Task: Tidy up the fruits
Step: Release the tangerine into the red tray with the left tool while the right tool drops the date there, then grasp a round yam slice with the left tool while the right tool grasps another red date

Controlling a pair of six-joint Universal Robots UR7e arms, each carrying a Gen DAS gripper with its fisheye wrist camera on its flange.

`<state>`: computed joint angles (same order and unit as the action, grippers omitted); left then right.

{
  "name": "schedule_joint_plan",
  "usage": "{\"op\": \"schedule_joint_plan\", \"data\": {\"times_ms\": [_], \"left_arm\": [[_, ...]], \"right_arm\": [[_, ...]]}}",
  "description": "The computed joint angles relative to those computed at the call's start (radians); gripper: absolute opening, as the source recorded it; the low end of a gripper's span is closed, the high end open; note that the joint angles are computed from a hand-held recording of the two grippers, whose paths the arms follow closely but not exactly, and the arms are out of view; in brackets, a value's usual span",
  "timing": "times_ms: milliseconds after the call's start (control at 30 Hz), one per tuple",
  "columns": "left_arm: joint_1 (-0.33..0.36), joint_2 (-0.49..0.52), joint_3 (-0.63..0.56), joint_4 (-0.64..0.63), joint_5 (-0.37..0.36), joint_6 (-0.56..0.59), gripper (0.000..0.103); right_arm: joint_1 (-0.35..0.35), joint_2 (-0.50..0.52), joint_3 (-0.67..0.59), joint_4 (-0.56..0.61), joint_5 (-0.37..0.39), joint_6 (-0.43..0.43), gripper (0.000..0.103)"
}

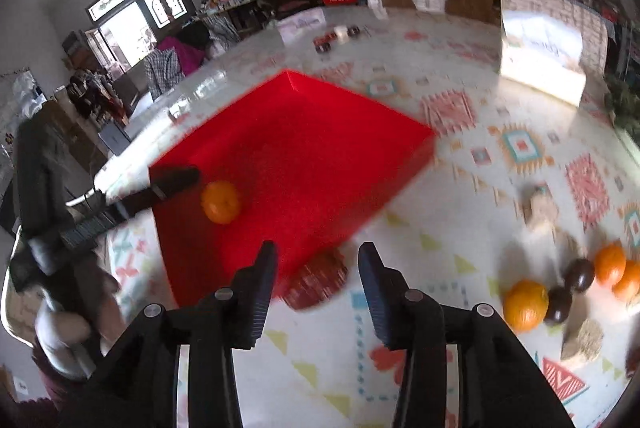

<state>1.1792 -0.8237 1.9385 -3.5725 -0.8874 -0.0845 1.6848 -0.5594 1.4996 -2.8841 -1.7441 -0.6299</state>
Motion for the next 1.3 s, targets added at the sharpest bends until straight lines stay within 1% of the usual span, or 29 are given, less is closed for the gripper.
{"op": "schedule_joint_plan", "data": {"times_ms": [33, 67, 167, 333, 367, 400, 433, 500, 567, 633, 700, 767, 867, 900, 933, 967, 1000, 1167, 1300], "left_arm": [[-0.004, -0.001, 0.007, -0.018, -0.008, 0.0, 0.06], [-0.006, -0.002, 0.011, -0.025, -0.013, 0.0, 0.061], [-0.017, -0.003, 0.024, -0.054, -0.017, 0.008, 0.061], [-0.027, -0.009, 0.041, -0.079, -0.017, 0.0, 0.061], [-0.028, -0.01, 0.044, -0.086, -0.017, 0.0, 0.061], [-0.029, -0.011, 0.047, -0.095, -0.017, 0.001, 0.061], [-0.029, -0.011, 0.05, -0.101, -0.017, -0.001, 0.061], [-0.026, -0.015, 0.056, -0.11, -0.022, -0.009, 0.061], [-0.023, -0.021, 0.067, -0.121, -0.022, -0.017, 0.061], [-0.018, -0.027, 0.076, -0.131, -0.025, -0.026, 0.061], [-0.015, -0.03, 0.082, -0.137, -0.03, -0.039, 0.061], [-0.013, -0.03, 0.085, -0.131, -0.033, -0.049, 0.061], [-0.014, -0.035, 0.092, -0.121, -0.035, -0.055, 0.061], [-0.016, -0.037, 0.096, -0.12, -0.032, -0.054, 0.061], [-0.019, -0.04, 0.099, -0.116, -0.028, -0.053, 0.061], [-0.021, -0.042, 0.101, -0.114, -0.025, -0.054, 0.062], [-0.024, -0.045, 0.105, -0.117, -0.024, -0.049, 0.063], [-0.039, -0.037, 0.099, -0.123, -0.031, -0.012, 0.065], [-0.062, -0.019, 0.079, -0.088, -0.039, -0.005, 0.065]], "right_arm": [[-0.008, -0.001, 0.004, 0.003, 0.004, 0.004, 0.046], [-0.013, 0.001, 0.003, 0.009, 0.002, 0.008, 0.046], [-0.015, 0.022, -0.009, 0.019, -0.013, 0.005, 0.046], [-0.014, 0.051, -0.032, 0.017, -0.015, 0.006, 0.046], [-0.014, 0.052, -0.022, -0.004, -0.019, -0.008, 0.046], [-0.009, 0.056, -0.014, -0.031, -0.038, -0.029, 0.044], [-0.011, 0.054, -0.007, -0.042, -0.034, -0.028, 0.033], [-0.019, 0.04, 0.007, -0.046, -0.006, -0.018, 0.032], [-0.018, 0.026, 0.03, -0.096, -0.001, -0.022, 0.031], [-0.013, 0.003, 0.061, -0.157, 0.02, -0.032, 0.031], [-0.004, -0.014, 0.073, -0.173, 0.051, -0.041, 0.031], [0.007, -0.014, 0.052, -0.126, 0.071, -0.038, 0.031], [0.019, 0.021, -0.008, -0.043, 0.072, -0.019, 0.031], [0.023, 0.032, -0.02, -0.032, 0.067, -0.013, 0.031], [0.027, 0.043, -0.027, -0.036, 0.062, -0.006, 0.034], [0.027, 0.049, -0.03, -0.042, 0.064, -0.001, 0.04], [0.027, 0.049, -0.027, -0.045, 0.07, 0.0, 0.042], [0.021, 0.006, 0.042, -0.12, 0.068, -0.019, 0.043], [-0.015, -0.059, 0.111, -0.179, 0.101, 0.011, 0.043]]}}
